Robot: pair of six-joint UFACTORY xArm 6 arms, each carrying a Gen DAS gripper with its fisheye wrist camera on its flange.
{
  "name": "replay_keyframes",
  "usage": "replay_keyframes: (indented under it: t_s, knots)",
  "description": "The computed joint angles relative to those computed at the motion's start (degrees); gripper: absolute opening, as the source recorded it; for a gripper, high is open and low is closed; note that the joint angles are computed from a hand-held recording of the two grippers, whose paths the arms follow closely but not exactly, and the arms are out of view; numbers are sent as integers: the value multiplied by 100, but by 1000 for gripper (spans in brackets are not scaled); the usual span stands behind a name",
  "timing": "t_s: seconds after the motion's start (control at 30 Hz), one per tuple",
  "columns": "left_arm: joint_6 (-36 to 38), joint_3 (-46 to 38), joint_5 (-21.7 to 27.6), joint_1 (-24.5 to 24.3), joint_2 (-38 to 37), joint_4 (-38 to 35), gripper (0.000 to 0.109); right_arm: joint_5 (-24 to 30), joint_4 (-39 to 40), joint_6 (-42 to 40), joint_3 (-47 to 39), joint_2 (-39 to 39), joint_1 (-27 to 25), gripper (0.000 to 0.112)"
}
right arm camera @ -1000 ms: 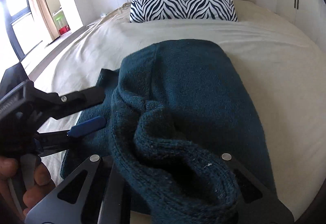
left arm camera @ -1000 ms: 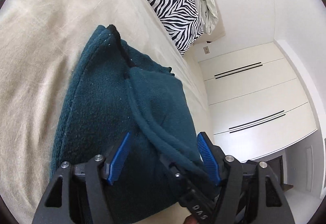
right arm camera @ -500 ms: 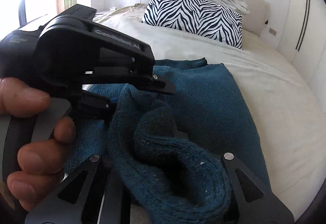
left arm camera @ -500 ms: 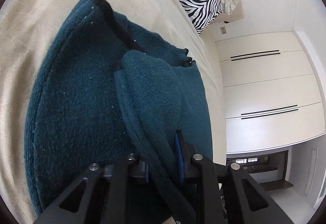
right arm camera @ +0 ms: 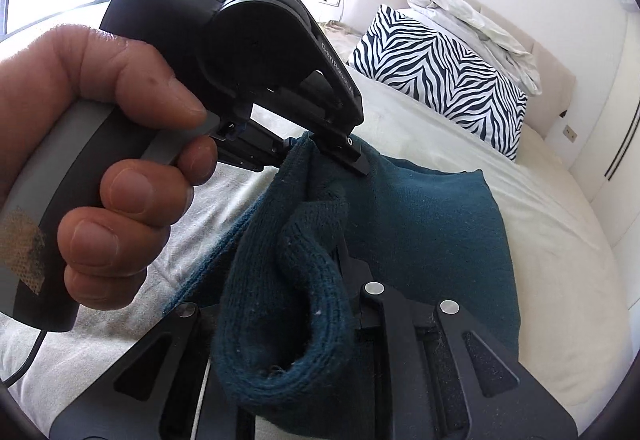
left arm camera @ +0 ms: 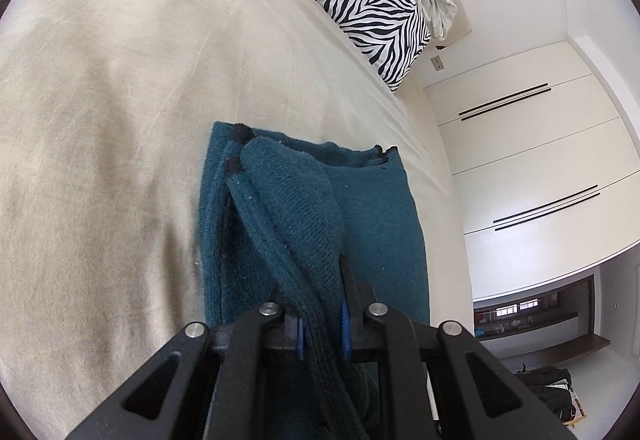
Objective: Fold small clothes
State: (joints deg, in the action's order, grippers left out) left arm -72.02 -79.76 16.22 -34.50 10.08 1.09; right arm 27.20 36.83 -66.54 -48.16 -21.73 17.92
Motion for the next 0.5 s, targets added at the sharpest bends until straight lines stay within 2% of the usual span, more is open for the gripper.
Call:
replay_keyframes:
  t_s: [0.1, 0.23, 0.3, 0.4, 0.5]
  knots:
    - [-176, 219, 86, 63, -106, 270, 14, -22, -153, 188, 53, 57, 114, 17]
    - [-382, 685, -445, 126, -188, 380, 16, 160, -482, 394, 244, -66, 186, 24]
    - [-521, 764, -547, 137, -206, 535, 18, 303, -466, 309, 354, -243, 138, 26]
    - [-578, 814, -476, 143, -301, 654, 23, 1185, -146, 177, 271, -471, -210, 27]
    - [-1085, 923, -164, 168, -568, 1302, 30, 2644, 331, -41, -61, -583, -905, 27]
